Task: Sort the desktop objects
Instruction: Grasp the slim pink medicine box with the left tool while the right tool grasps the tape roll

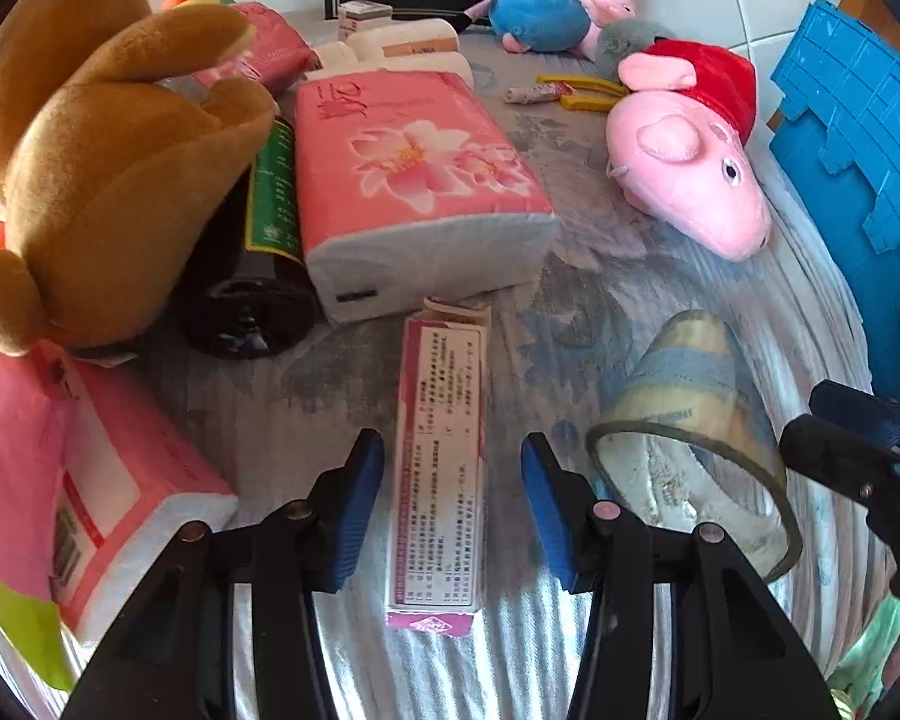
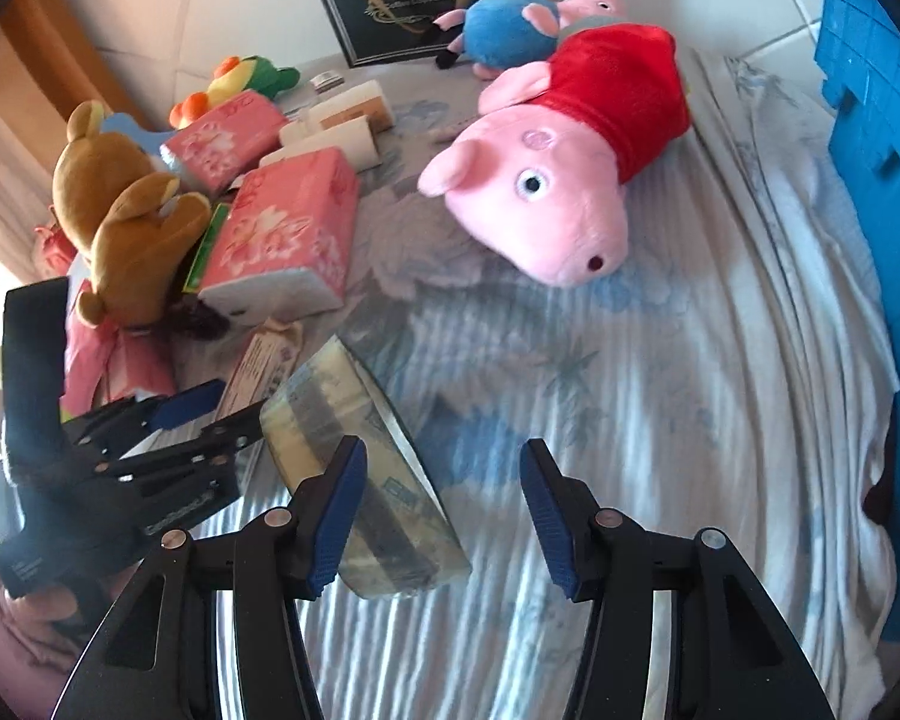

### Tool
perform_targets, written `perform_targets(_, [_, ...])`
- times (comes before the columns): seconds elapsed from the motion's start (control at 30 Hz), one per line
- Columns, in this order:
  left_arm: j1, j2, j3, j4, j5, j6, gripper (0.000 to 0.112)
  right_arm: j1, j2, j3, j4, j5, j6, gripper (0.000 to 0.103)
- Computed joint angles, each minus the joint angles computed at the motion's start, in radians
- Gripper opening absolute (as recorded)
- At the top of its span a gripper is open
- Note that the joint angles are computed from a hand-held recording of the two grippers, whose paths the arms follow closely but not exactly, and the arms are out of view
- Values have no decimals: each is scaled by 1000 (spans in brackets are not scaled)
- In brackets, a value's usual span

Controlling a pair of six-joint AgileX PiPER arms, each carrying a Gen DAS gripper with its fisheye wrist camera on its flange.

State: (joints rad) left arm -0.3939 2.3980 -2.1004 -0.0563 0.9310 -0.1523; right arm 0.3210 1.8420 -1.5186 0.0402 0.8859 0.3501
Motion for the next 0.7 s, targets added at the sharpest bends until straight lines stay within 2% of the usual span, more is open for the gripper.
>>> perform_targets(0.07, [-12, -44, 76, 41, -21, -43, 41, 19, -11, 16, 17, 5, -17, 53])
perform_targets(0.13, [-1, -114, 198, 13, -69, -36, 31, 43, -18, 24, 29, 6, -33, 53])
perform_targets(0.2, [17, -177, 301, -10, -101, -24, 28, 65, -28, 30, 22, 1, -34, 54])
perform_targets(0.27, [33, -236, 397, -30, -129, -14, 27, 83, -46, 41, 0, -17, 11, 58])
perform_targets(0.33, [42, -286, 479, -42, -156, -8, 27, 113, -58, 39, -57, -28, 60, 72])
perform_targets(0.37, [46, -307, 515, -50, -170, 4, 27, 125, -57, 29, -68, -33, 63, 74])
perform_targets(0.47, [46, -344, 570, -53, -188, 12, 27, 151, -29, -6, -95, -29, 67, 75])
perform_targets(0.53, [50, -365, 604, -64, -200, 26, 27, 146, -1, -18, -136, -8, 133, 74])
perform_targets(0.63, [50, -377, 641, -72, -235, 45, 27, 51, -96, 125, -40, -99, 193, 74])
perform_targets(0.7, [52, -393, 664, -81, -253, 61, 27, 22, -150, 184, -113, -98, 284, 73])
